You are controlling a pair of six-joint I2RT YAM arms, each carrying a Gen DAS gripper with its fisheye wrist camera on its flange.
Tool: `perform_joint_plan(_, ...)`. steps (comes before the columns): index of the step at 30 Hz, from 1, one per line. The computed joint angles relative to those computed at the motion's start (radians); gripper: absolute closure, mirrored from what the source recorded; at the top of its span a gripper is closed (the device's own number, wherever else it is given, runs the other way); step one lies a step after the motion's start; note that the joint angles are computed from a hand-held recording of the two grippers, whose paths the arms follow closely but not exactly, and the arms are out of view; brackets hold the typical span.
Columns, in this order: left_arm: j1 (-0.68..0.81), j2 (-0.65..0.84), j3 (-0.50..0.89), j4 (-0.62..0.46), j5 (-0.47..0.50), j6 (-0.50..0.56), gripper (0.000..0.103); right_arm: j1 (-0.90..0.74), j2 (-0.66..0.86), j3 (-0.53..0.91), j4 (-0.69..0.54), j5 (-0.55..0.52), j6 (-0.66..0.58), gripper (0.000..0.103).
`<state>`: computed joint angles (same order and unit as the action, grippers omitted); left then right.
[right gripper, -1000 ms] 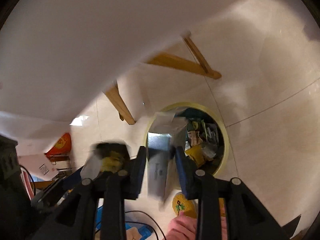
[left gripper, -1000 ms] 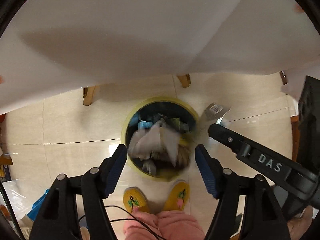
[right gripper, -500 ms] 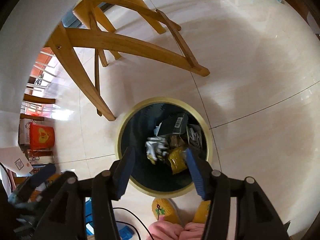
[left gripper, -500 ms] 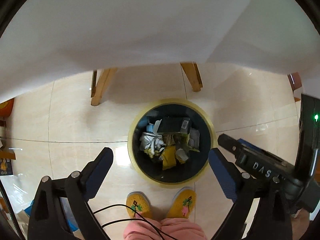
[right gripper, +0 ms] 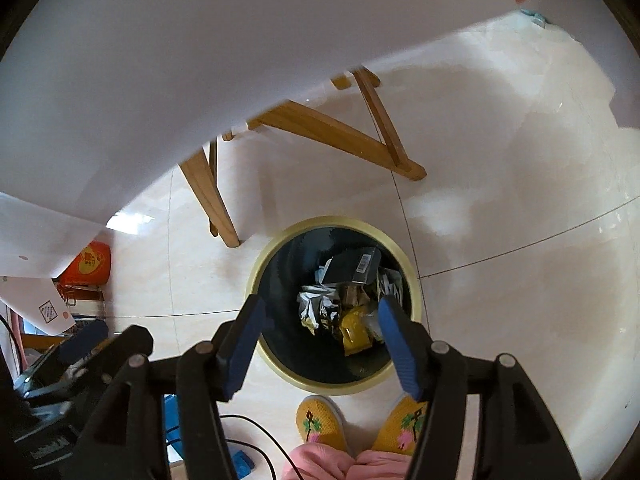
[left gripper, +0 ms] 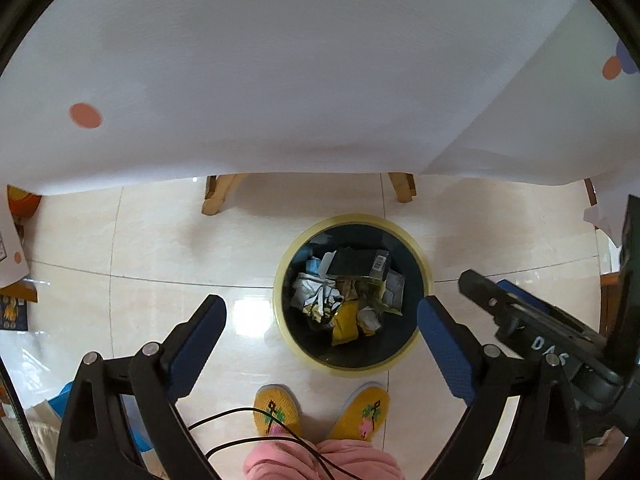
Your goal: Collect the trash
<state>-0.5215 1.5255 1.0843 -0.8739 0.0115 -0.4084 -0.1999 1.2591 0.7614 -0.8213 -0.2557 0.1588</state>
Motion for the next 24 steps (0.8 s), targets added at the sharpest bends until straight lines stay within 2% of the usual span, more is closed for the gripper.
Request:
perform_joint_plan(7,0.024,-0.069,0.057,-0.105,-0.051,0.002,0.008,0.030,-0.060,0.113,-0.140,-0.005,0.024,0.043)
perform_joint_plan(12,0.035,-0.119,0.189,-0.253,-0.070,-0.009,0.008,0.082,-0.120,0.266,-0.285,0.015,0.031,0.043)
perform_joint_plan(17,0.038,-0.123,0.384,-0.411,-0.105,-0.008,0.008,0.113,-0.119,0.479,-0.430,0.045,0.054,0.043)
perform_joint_plan(24,0.021,-0.031,0.828,-0.684,-0.192,0.005,0.008,0.148,-0.011,0.896,-0.667,0.060,0.039,0.043)
